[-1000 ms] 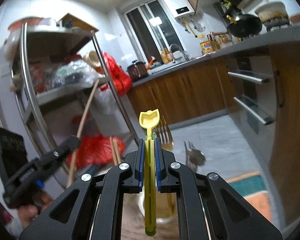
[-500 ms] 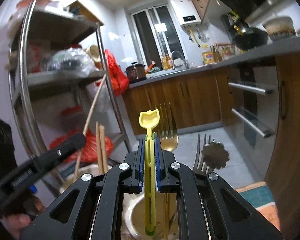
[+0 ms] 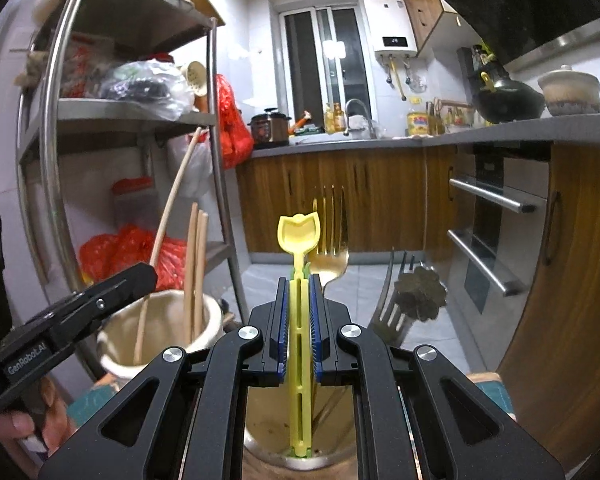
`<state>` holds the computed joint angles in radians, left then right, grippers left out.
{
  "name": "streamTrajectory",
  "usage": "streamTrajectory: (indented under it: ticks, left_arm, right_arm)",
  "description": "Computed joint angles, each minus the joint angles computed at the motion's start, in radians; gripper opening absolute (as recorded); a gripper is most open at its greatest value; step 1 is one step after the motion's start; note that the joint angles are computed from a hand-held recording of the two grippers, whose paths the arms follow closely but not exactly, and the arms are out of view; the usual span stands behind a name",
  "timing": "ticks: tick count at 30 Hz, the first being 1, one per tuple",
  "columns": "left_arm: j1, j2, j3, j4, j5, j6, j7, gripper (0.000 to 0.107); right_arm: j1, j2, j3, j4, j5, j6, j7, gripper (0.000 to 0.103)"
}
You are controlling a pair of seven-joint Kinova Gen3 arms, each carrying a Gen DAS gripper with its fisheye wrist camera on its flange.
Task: Organize utensils
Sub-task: 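Release the chopstick into the tall cup while the right tool releases the yellow spoon into the short cup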
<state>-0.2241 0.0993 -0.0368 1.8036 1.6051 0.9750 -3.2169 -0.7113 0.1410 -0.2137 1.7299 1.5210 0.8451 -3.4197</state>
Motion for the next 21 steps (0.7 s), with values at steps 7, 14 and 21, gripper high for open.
streamTrajectory:
  ticks: [7, 14, 21]
  left_arm:
    - [-0.003, -0.013, -0.007, 0.022, 0.003, 0.008, -0.036, 0.006]
    - [0.011, -0.034, -0.011, 0.056, 0.039, -0.028, -0.105, 0.006]
    - [0.018, -0.040, -0.017, 0.071, 0.060, -0.045, -0.132, 0.007]
  right_arm:
    - [0.000, -0.019, -0.011, -0.013, -0.131, 0.007, 0.092, 0.011]
    - [-0.004, -0.028, -0.009, -0.035, -0.272, 0.018, 0.164, 0.011]
    - [-0.011, -0.021, -0.002, -0.047, -0.315, 0.034, 0.180, 0.011]
